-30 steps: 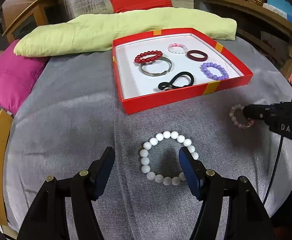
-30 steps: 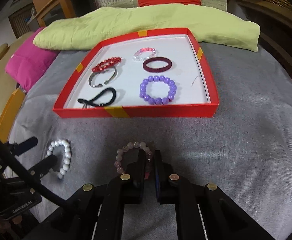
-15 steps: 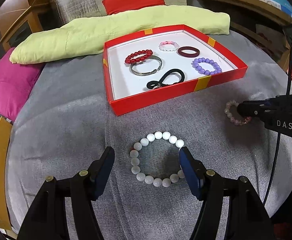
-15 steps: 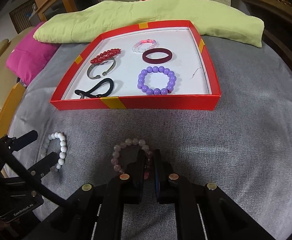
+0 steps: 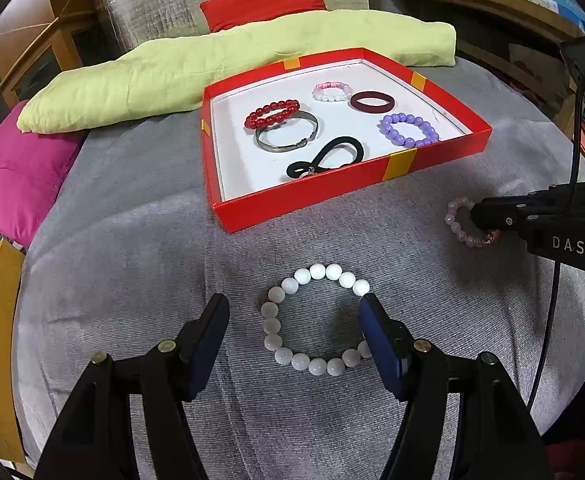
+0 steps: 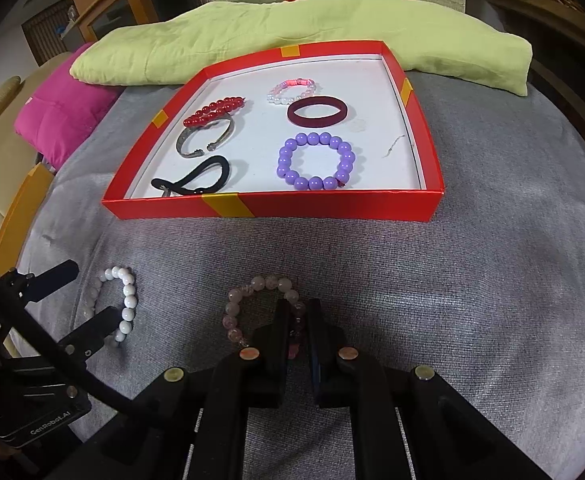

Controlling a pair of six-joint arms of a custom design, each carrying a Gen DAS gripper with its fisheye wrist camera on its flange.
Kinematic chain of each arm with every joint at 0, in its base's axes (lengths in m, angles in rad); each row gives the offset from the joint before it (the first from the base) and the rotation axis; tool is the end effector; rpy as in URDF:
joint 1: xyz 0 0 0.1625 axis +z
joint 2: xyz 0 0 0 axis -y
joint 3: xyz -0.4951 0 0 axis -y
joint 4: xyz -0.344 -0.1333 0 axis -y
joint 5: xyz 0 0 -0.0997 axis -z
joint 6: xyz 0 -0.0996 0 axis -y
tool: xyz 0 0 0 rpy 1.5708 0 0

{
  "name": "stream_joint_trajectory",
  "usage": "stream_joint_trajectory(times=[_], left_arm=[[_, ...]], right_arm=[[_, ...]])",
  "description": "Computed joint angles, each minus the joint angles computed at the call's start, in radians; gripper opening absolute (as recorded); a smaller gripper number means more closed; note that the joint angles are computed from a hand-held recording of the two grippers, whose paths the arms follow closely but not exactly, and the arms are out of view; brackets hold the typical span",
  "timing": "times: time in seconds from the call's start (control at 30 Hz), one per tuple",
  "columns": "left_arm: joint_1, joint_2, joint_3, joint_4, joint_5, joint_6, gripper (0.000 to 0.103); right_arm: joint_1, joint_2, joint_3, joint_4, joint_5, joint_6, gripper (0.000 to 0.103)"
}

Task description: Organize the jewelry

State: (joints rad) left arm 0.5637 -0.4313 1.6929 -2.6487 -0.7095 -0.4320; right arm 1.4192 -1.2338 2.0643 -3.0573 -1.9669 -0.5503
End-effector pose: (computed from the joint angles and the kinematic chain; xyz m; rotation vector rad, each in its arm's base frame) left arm -0.4299 -0.5188 -0.0402 0.7535 2.2009 -0.5427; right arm 0.0136 -0.5390 0.3638 0.3257 -2.4687 0.6225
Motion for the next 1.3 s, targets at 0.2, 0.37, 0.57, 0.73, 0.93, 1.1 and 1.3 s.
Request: stream_joint_trajectory(times=[0.2,0.37,0.57,0.73,0.93,1.1,1.3], left_arm=[[0.005,0.0,0.0,-0.01,-0.014,-0.002,0.072],[0.014,-0.007,0.005,-0.032,-0.057,-0.007,0.072],[0.044,-0.029,0.021,-0.084,-0.196,-0.038,0.072],[0.049,-0.039,0.047,-0.166,-0.268,-0.009,0.072],[0.045,-0.022,0.023,-0.123,-0.279,0.009,0.076],[0.035,-0.006,0.017,-0.108,-0.249,0.039,0.079],[0.04,-0.008,0.039,-0.191,-0.251,0.056,0.042]], right_arm=[[0.002,0.003,0.005,-0.017,-0.004,-0.011,0.01],[0.003,0.003,0.014,-0.034,-0.003,-0.026,0.01],[-0.003,-0.002,0.015,-0.031,0.011,-0.033,0.01],[-0.005,-0.006,0.013,-0.019,0.015,-0.033,0.01],[-0.008,-0.009,0.013,-0.011,0.023,-0.037,0.01],[-0.013,-0.013,0.014,-0.009,0.037,-0.052,0.01],[-0.024,-0.026,0.027,-0.02,0.073,-0.07,0.008]])
